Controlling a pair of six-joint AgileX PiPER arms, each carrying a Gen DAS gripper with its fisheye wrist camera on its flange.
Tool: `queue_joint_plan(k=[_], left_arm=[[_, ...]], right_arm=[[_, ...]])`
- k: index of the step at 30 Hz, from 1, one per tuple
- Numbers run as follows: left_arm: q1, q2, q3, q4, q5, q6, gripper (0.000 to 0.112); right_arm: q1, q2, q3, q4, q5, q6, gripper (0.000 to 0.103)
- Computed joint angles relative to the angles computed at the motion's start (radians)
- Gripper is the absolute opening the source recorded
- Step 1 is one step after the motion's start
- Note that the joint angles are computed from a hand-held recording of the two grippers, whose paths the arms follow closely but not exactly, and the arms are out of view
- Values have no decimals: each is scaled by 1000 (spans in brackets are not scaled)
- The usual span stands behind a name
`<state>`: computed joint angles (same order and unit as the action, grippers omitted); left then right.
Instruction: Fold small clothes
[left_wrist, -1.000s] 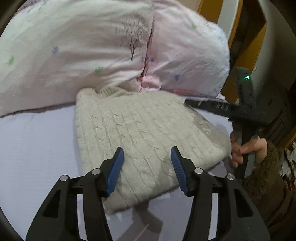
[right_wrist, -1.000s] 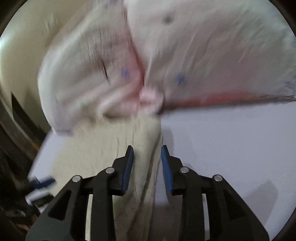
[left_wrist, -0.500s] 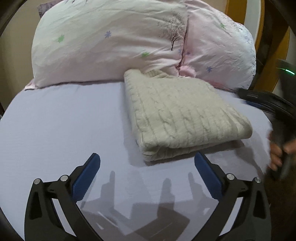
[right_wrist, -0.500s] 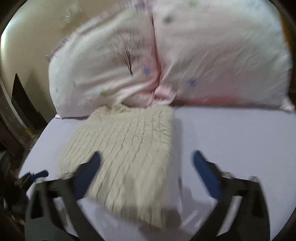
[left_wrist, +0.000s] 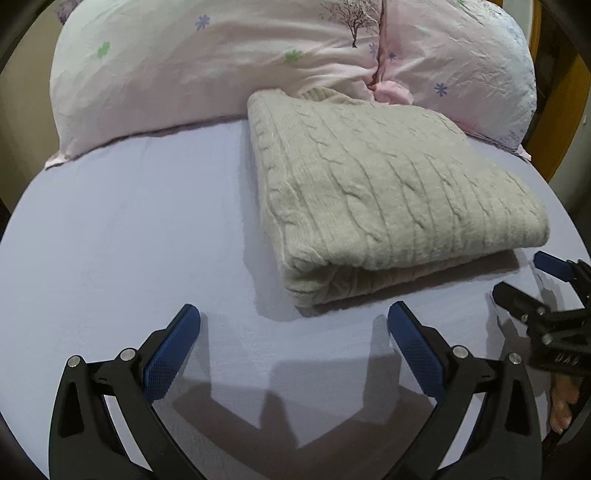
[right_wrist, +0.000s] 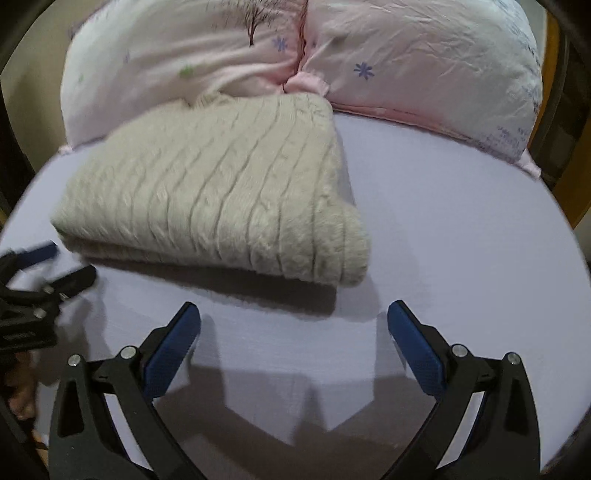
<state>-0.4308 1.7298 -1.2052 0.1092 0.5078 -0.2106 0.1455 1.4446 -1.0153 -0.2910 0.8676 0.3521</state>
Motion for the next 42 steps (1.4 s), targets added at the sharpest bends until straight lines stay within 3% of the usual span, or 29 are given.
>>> queue_joint_plan(k=[4,42], left_arm=[[-26,14,-16,97,28,-78,102],[-20,12,-12,85,25,-69,102]], right_arm=[[-21,-5,3,44,0,-21,101],[-12,6,-2,72,-11,-62,101]])
